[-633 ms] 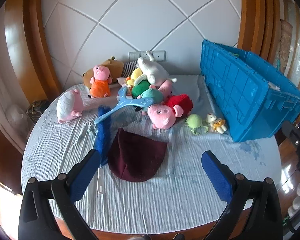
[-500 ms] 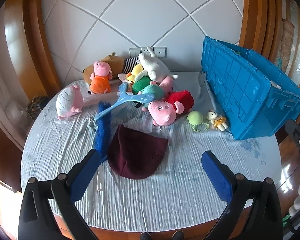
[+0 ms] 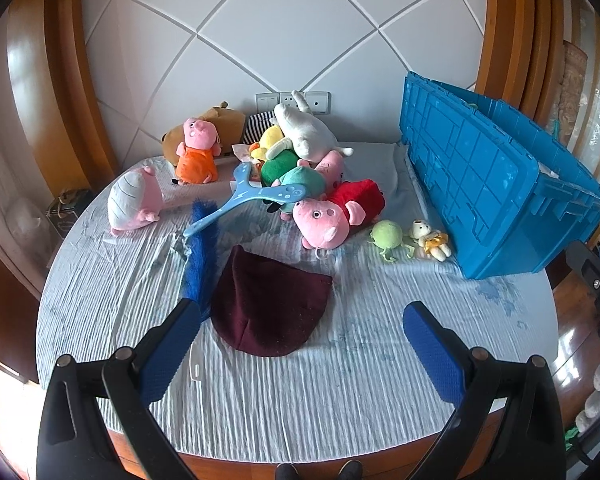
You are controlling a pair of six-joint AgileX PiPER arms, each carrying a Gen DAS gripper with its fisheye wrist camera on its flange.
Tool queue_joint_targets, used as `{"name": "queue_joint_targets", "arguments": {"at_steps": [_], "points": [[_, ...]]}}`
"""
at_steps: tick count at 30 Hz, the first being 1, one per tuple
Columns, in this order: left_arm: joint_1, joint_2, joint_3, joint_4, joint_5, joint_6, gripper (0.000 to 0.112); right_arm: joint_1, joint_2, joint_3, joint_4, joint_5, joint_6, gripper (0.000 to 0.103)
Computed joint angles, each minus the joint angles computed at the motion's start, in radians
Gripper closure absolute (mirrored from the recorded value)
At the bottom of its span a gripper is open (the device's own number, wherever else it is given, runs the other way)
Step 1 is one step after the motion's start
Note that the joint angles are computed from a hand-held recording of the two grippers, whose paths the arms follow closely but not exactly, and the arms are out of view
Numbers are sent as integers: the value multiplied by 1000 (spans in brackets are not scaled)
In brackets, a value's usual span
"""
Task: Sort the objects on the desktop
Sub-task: 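Move both tools toward the maroon hat and green plush on the table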
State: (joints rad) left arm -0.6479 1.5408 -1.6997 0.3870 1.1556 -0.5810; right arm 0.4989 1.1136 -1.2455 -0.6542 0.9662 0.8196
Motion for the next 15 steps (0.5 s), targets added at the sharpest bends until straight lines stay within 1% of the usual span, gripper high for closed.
{"name": "queue_joint_targets", "arguments": {"at_steps": [15], "points": [[-4, 2, 3, 9, -5, -15, 9, -6, 2, 2, -4, 7, 6, 0]]}}
